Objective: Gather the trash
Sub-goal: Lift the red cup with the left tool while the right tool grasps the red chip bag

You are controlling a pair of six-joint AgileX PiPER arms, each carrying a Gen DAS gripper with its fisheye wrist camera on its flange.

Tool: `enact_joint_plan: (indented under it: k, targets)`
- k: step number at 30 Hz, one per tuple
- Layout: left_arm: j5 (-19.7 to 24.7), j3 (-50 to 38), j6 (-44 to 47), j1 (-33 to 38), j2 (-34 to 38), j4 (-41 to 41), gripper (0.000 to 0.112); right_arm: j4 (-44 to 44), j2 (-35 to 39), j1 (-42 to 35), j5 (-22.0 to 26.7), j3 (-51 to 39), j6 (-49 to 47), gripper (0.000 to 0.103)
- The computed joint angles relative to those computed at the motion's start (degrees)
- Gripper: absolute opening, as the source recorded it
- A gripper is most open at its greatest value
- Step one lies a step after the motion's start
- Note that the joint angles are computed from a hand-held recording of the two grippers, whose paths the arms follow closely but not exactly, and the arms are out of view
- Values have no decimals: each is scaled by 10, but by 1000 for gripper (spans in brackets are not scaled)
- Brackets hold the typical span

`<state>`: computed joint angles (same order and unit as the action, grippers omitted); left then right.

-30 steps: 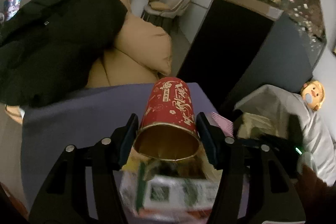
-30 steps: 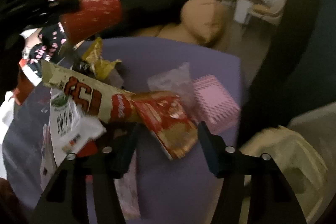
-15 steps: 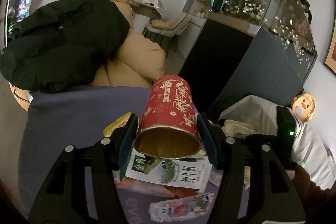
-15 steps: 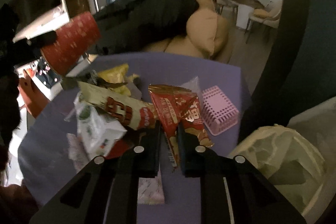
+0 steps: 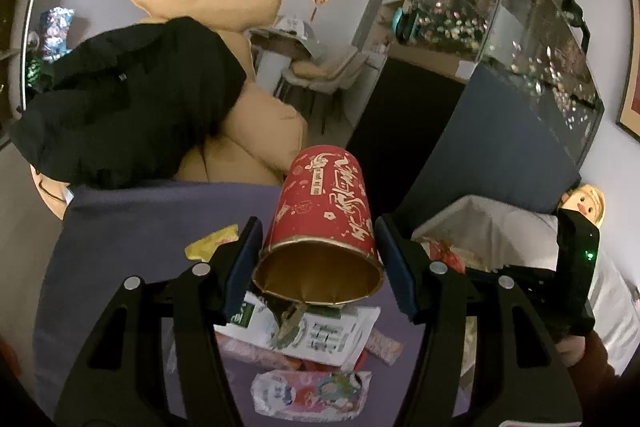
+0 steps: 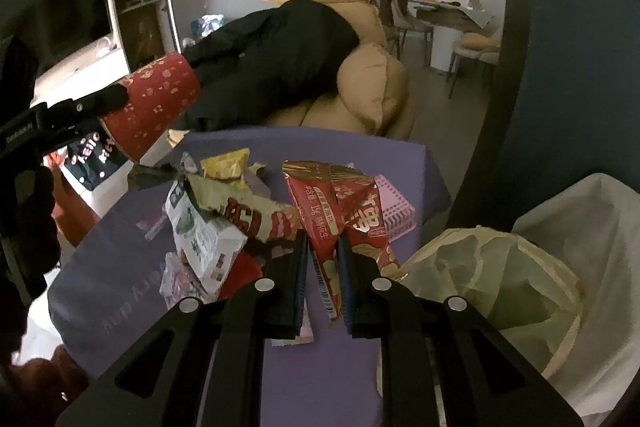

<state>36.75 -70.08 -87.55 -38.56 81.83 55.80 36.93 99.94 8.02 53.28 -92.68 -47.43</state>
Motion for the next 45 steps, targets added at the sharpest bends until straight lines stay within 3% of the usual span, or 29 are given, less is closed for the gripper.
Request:
enact_joint_plan:
  k: [5,7,9,12,21,25,35,45]
  targets:
    - [-9,-3,-38,-6,-9,46,56,-21,-6,4,-1,-21,29,15]
    - [22,-39,37,-9,18,3,56,-35,-12,9,0,-21,39,15]
    - [24,-50,94,1,37,-57,56,-62,-15,19,-5,-17,58,15]
    - [-39,0,133,31,42,-148,56,-95,-13,28,-12,-13,90,15]
    - [-146,146,-22,43,12,-39,55,-216,-2,91,-36,-16,205,15]
    - [-150,160,-105,36,-9,37,55,-280,11,120,-45,-17,263,15]
    - [-139,122,-104,18,-26,68,55,-334,34,142,-34,-38,337,15]
    - [-133,49,111,51,-8,-103,55,-250,30,90,-43,-36,276,15]
